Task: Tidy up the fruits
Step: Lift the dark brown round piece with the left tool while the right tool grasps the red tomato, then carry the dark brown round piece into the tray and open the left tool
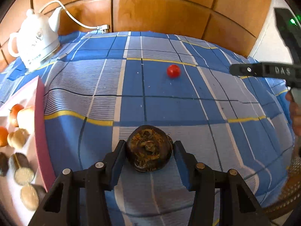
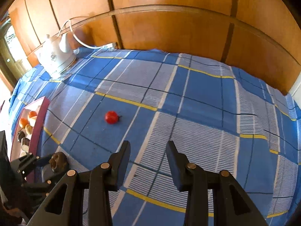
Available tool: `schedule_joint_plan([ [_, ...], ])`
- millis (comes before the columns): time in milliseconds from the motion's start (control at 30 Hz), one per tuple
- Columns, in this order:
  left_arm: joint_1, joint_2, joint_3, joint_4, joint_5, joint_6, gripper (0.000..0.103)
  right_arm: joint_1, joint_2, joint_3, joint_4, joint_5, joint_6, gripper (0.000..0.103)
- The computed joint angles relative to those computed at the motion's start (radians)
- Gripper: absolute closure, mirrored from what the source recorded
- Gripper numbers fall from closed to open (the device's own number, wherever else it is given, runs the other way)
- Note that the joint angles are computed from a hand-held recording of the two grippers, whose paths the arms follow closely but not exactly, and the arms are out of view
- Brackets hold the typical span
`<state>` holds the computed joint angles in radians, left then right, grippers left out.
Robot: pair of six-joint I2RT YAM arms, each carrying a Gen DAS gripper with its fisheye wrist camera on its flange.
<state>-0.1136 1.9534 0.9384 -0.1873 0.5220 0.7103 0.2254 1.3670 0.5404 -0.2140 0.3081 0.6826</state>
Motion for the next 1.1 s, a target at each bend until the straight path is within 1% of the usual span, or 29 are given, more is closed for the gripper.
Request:
schedule_joint_plan([
  [100, 0.013, -0.001, -0.012, 0.005, 0.015, 0.019, 0.051, 0.005, 0.024, 0.008, 0.039, -0.063, -0.002, 0.063],
  [167, 0.020, 0.007, -0.007, -0.001, 0.029, 0.019, 0.051, 0.019, 0.054, 0.035, 0.041, -0.075, -0.013, 0.063],
  [300, 0.032, 0.018, 0.004, -0.013, 0.052, 0.020, 0.051, 0.033, 0.170, 0.128, 0.060, -0.091, -0.036, 0.063],
  [367, 0.033, 0.022, 0.010, -0.019, 0.057, 0.018, 0.051, 0.031, 0.253, 0.195, 0.069, -0.092, -0.052, 0.063],
  [567, 0.041, 0.027, 0.008, -0.018, 0.075, 0.025, 0.051, 0.005, 0.457, 0.370, 0.042, -0.093, -0.065, 0.063],
  [767, 0.044, 0.033, 0.014, -0.022, 0.085, 0.018, 0.051, -0.020, 0.557, 0.469, -0.008, -0.097, -0.094, 0.063],
  [800, 0.044, 0.032, 0.012, -0.019, 0.085, 0.017, 0.051, -0.024, 0.570, 0.479, -0.013, -0.101, -0.098, 0.063],
  [833, 0.045, 0.030, 0.008, -0.016, 0.085, 0.018, 0.051, -0.030, 0.581, 0.485, -0.010, -0.121, -0.105, 0.069],
  [867, 0.045, 0.030, 0.007, -0.015, 0.084, 0.019, 0.051, -0.031, 0.588, 0.487, -0.009, -0.126, -0.107, 0.078],
  [967, 0.046, 0.031, 0.012, -0.020, 0.085, 0.018, 0.050, -0.012, 0.578, 0.469, -0.007, -0.107, -0.114, 0.078],
  [1100, 0.045, 0.027, 0.004, -0.009, 0.081, 0.017, 0.050, 0.031, 0.499, 0.395, 0.001, -0.081, -0.112, 0.078],
])
